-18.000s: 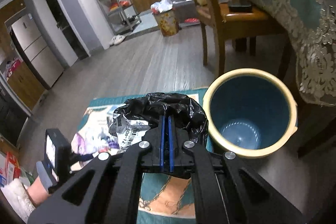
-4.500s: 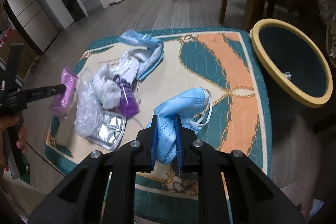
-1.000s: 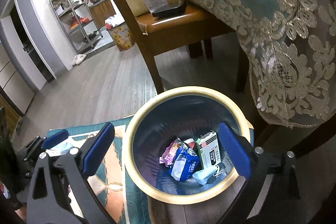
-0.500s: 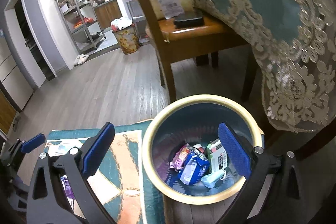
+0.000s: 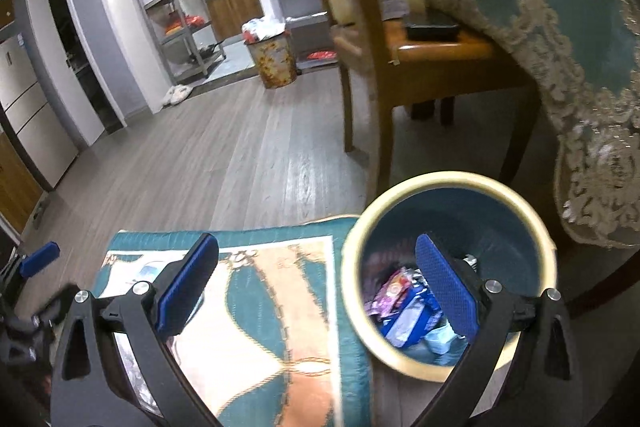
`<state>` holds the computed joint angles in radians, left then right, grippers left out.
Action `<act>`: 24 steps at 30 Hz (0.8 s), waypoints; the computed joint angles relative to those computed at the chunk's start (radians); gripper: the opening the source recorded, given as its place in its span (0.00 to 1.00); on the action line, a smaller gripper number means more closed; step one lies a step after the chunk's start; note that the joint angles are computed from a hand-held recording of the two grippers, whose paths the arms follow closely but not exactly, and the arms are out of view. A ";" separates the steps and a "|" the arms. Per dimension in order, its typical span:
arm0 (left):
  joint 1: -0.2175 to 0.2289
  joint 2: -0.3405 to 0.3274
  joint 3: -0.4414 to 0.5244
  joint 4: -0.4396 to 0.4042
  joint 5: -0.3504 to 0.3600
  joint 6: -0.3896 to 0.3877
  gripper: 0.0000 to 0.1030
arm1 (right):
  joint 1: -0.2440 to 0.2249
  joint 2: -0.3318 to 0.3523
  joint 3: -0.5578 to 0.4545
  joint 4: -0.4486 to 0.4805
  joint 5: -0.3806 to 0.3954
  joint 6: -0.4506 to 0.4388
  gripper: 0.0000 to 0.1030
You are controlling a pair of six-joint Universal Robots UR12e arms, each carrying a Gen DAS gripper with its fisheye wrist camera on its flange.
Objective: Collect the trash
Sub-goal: 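Move both open tools back over the mat, then grasp the second blue mask with the right tool while the left tool grasps the white tissue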
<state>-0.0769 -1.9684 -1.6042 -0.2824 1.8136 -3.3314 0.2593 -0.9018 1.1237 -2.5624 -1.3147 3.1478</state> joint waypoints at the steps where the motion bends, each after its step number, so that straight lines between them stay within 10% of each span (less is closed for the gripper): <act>1: 0.005 0.005 -0.008 -0.001 0.008 -0.008 0.91 | 0.005 0.002 0.000 0.002 0.001 -0.010 0.94; 15: 0.095 0.086 -0.109 -0.151 0.088 -0.271 0.91 | 0.091 0.045 -0.039 0.110 0.058 -0.143 0.94; 24: 0.110 0.094 -0.129 -0.220 0.125 -0.250 0.91 | 0.154 0.106 -0.104 0.193 0.026 -0.364 0.80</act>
